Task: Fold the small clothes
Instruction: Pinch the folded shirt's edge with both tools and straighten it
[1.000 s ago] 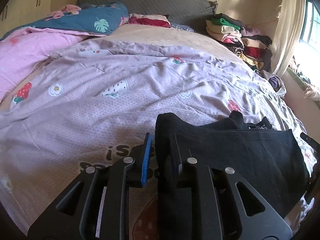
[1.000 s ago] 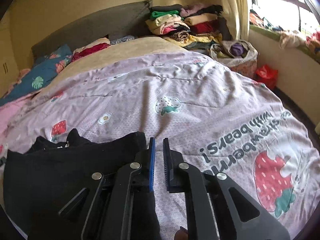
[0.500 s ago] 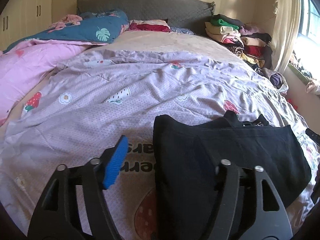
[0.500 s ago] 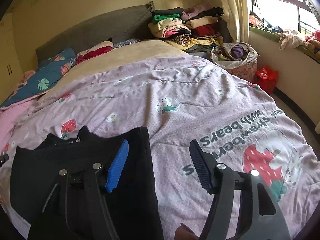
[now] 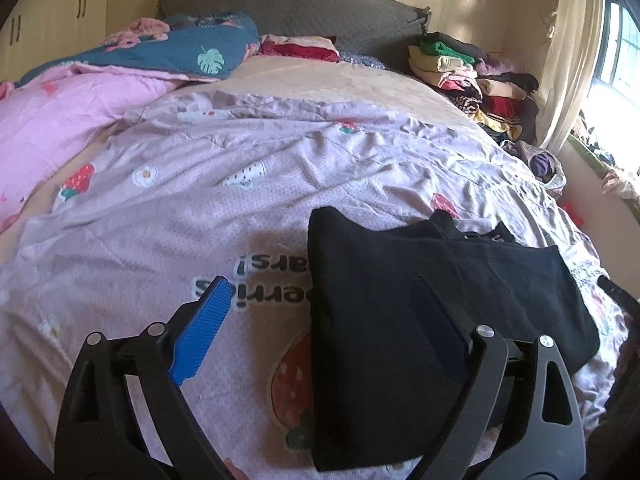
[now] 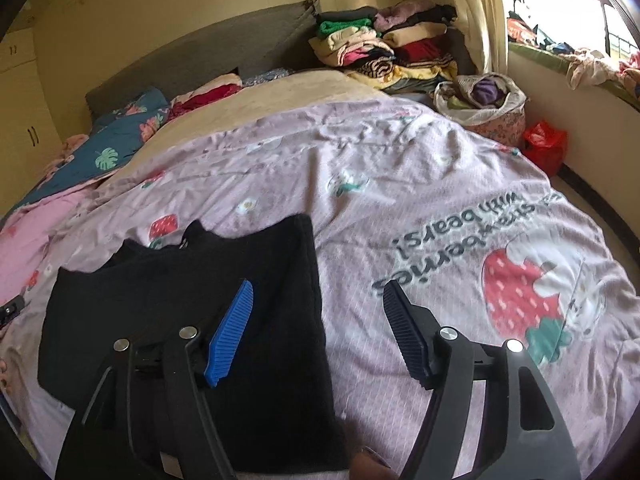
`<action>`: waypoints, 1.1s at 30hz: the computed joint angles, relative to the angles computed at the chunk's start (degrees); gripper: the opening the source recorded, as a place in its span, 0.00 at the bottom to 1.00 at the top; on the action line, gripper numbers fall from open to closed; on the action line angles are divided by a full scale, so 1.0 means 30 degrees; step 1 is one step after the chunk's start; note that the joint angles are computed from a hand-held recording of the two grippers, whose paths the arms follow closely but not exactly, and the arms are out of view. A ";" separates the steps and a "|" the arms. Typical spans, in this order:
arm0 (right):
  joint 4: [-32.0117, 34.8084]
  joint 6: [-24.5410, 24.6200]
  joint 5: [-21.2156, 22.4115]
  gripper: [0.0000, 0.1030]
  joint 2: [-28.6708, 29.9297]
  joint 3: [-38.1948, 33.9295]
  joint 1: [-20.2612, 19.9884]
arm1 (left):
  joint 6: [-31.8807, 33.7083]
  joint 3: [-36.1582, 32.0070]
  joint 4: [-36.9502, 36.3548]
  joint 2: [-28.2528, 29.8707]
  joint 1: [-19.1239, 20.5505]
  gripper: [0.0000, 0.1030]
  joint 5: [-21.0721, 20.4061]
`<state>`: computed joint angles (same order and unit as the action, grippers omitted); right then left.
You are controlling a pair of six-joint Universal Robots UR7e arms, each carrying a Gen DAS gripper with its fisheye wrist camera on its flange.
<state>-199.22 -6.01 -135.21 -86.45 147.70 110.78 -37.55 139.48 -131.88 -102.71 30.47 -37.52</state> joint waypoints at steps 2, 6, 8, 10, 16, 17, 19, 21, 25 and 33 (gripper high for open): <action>0.0595 0.0430 0.0125 0.64 -0.0309 0.0305 0.0008 | -0.0441 0.0120 0.0483 -0.0236 -0.0039 0.82 -0.0249; 0.1353 0.0950 0.0062 0.64 -0.0555 0.0663 0.0078 | -0.1653 0.0503 0.1712 -0.0930 -0.0073 0.82 -0.1154; 0.1665 0.1157 -0.0052 0.64 -0.0664 0.0836 0.0201 | -0.2186 0.0673 0.2277 -0.1216 -0.0214 0.82 -0.1351; 0.1824 0.1261 -0.0104 0.64 -0.0748 0.0994 0.0282 | -0.2479 0.0812 0.2629 -0.1397 -0.0316 0.82 -0.1631; 0.3307 0.1738 0.0335 0.62 -0.1475 0.1479 -0.0110 | -0.3624 0.1361 0.3275 -0.1933 -0.0203 0.82 -0.2765; 0.3532 0.1781 0.0416 0.56 -0.1582 0.1544 -0.0166 | -0.3634 0.1426 0.3207 -0.2028 -0.0135 0.82 -0.3034; 0.3906 0.1821 0.0676 0.44 -0.1815 0.1673 -0.0301 | -0.3499 0.1612 0.2763 -0.2208 0.0079 0.69 -0.3714; 0.4220 0.1696 0.1301 0.24 -0.2133 0.1799 -0.0564 | -0.3301 0.1838 0.2167 -0.2396 0.0363 0.36 -0.4456; 0.3935 0.1596 0.1247 0.07 -0.2439 0.2126 -0.0223 | -0.3442 0.2130 0.2225 -0.2823 -0.0210 0.10 -0.4730; 0.4126 0.2384 0.1824 0.08 -0.3624 0.2834 -0.0803 | -0.4696 0.2328 0.3981 -0.4046 -0.1237 0.07 -0.4659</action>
